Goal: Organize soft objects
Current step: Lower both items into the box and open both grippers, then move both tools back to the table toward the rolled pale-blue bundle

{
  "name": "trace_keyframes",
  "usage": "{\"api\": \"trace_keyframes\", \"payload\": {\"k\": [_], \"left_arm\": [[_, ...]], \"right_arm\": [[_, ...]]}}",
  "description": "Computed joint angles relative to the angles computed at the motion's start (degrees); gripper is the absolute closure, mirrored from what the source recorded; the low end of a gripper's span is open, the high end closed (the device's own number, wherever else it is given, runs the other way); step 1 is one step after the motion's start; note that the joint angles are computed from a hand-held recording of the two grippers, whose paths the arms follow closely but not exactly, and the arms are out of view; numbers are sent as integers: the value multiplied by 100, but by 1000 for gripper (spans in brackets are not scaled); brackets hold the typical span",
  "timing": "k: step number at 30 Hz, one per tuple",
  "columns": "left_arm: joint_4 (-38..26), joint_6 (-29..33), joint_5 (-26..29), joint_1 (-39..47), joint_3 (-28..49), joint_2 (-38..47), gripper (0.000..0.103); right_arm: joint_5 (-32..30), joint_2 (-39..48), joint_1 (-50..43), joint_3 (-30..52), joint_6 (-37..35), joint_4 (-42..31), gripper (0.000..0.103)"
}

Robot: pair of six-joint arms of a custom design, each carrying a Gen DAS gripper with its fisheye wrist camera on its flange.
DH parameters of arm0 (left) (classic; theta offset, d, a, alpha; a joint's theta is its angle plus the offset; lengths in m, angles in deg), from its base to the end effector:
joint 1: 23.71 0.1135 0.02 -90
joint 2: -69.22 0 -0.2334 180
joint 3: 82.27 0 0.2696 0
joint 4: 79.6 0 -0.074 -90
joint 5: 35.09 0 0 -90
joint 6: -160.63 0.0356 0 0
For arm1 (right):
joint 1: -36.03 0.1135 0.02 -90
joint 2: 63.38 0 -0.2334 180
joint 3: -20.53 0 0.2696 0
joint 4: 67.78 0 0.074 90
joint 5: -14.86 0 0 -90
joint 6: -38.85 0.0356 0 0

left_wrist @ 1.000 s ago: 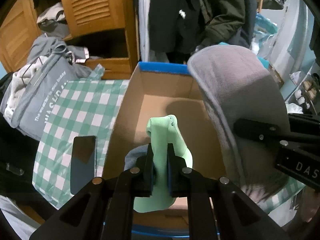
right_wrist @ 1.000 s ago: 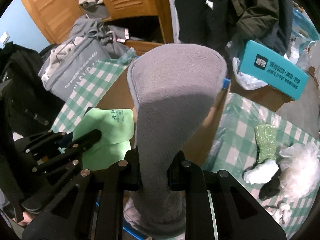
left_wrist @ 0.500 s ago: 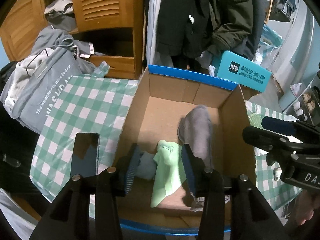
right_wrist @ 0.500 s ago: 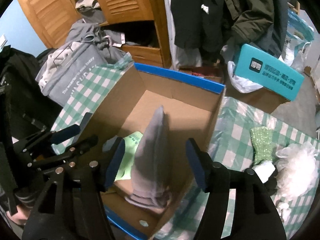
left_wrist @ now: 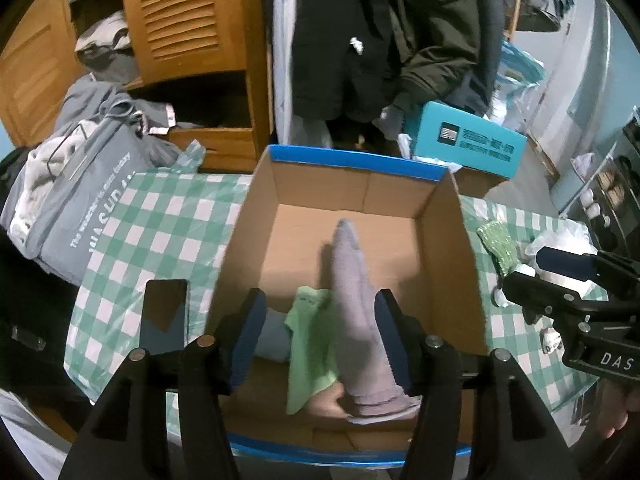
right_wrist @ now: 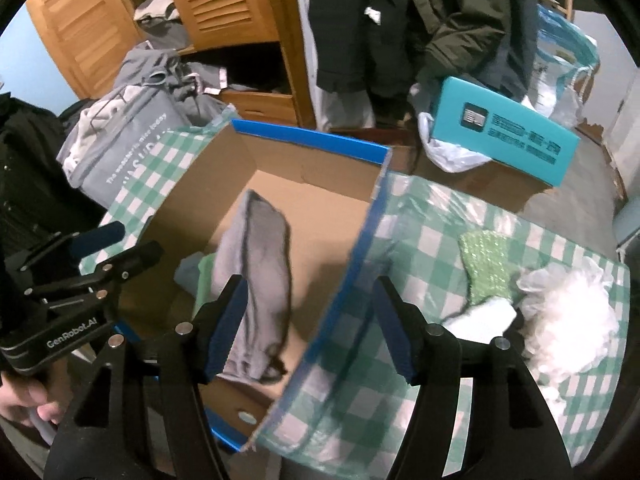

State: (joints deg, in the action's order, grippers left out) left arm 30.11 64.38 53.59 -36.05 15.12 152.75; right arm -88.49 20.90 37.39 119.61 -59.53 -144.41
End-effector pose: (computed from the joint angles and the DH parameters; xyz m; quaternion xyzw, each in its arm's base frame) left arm 0.3089 -0.0667 0.3187 0.0475 0.9562 -0.0358 0.2868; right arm 0.3084 0.0155 0.3188 -0.1100 0.9575 0.0977 0.2482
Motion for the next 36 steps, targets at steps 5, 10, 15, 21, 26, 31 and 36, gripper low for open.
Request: {"api": "trace_keyframes", "payload": {"k": [5,10,15,21,26,31,36], "left_arm": [[-37,-50,-100,-300,91,70,45],[-66,-92,-242,-675,212,172,44],[-99,-152,-369,-1073,405,366,41],[-164,-200,-533,-1519,646,626,40],[-256,-296,-631,-1830,918,882,37],[-308,-359,-745,-2141,1166,1126,35],[-380,-407,-821,-2396,1464,1439,35]], "right_arm": [[-39,-135,-367,-118,-206,-68,38],[-89,-280,-747,-262,-412,-114,37],[-207,-346,-1189,-329,-656,-208,37],[-305,-446,-1803,-461,-1010,-260,37],[-395,-410,-2398,-514,-1336,-317,37],[-445,-269,-2987,-492,-1610,-374,37],[-505,-125,-3481,-431,-1844,-420,37]]}}
